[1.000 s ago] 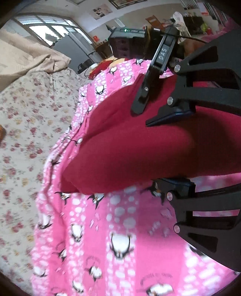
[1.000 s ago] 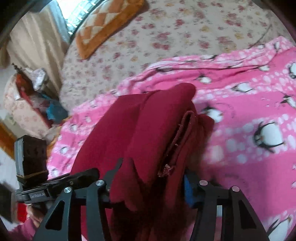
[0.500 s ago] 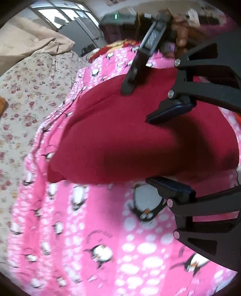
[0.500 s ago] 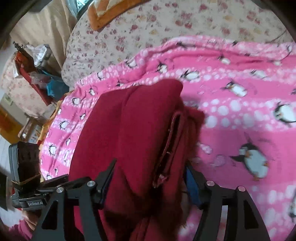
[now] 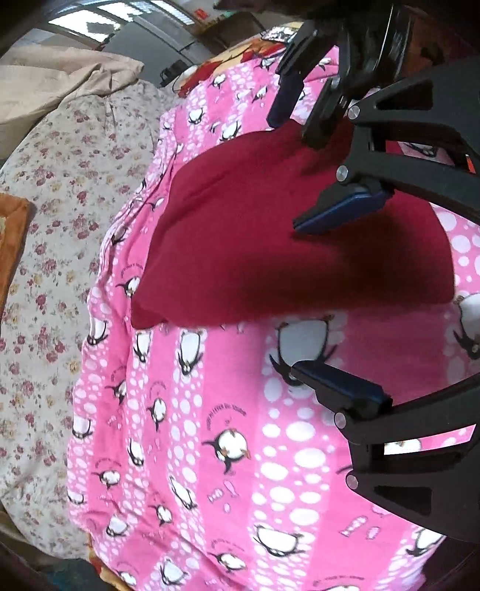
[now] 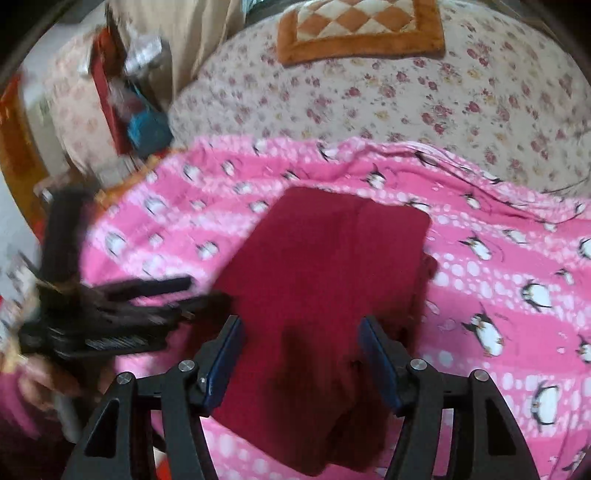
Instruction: Fold small clothes
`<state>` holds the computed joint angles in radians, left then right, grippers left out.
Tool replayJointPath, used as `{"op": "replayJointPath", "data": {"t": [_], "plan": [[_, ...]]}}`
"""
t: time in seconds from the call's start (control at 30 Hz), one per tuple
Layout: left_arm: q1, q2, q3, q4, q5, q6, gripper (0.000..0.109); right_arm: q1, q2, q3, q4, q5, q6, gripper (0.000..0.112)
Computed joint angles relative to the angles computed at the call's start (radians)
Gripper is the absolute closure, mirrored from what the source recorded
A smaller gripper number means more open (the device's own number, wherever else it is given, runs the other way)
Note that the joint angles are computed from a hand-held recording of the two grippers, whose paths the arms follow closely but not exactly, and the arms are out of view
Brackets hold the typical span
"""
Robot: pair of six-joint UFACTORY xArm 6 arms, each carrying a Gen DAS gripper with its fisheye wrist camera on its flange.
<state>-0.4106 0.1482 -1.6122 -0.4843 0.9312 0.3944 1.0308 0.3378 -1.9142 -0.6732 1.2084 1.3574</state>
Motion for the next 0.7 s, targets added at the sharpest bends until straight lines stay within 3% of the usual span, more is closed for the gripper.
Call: {"op": "replayJointPath", "data": {"t": [0.1, 0.2, 0.3, 0.43, 0.7], "plan": [[-0.005, -0.041, 0.064, 0.017, -0.042, 0.009, 0.037, 0.001, -0.005, 0.03, 0.038, 0.093, 0.017, 0.05], [-0.012, -0.069, 0.109, 0.03, -0.069, 0.014, 0.037, -0.014, -0.106, 0.214, 0.063, -0.018, 0.147, 0.052], [-0.016, -0.083, 0.128, 0.046, -0.082, 0.01, 0.037, 0.002, -0.137, 0.237, 0.045, -0.021, 0.199, 0.052], [-0.023, -0.102, 0.149, 0.054, -0.107, 0.001, 0.037, 0.047, -0.134, 0.177, -0.026, 0.065, 0.244, 0.052], [-0.039, -0.153, 0.205, 0.097, -0.179, -0.019, 0.037, 0.092, -0.024, -0.016, -0.1, 0.179, 0.198, 0.048]]}}
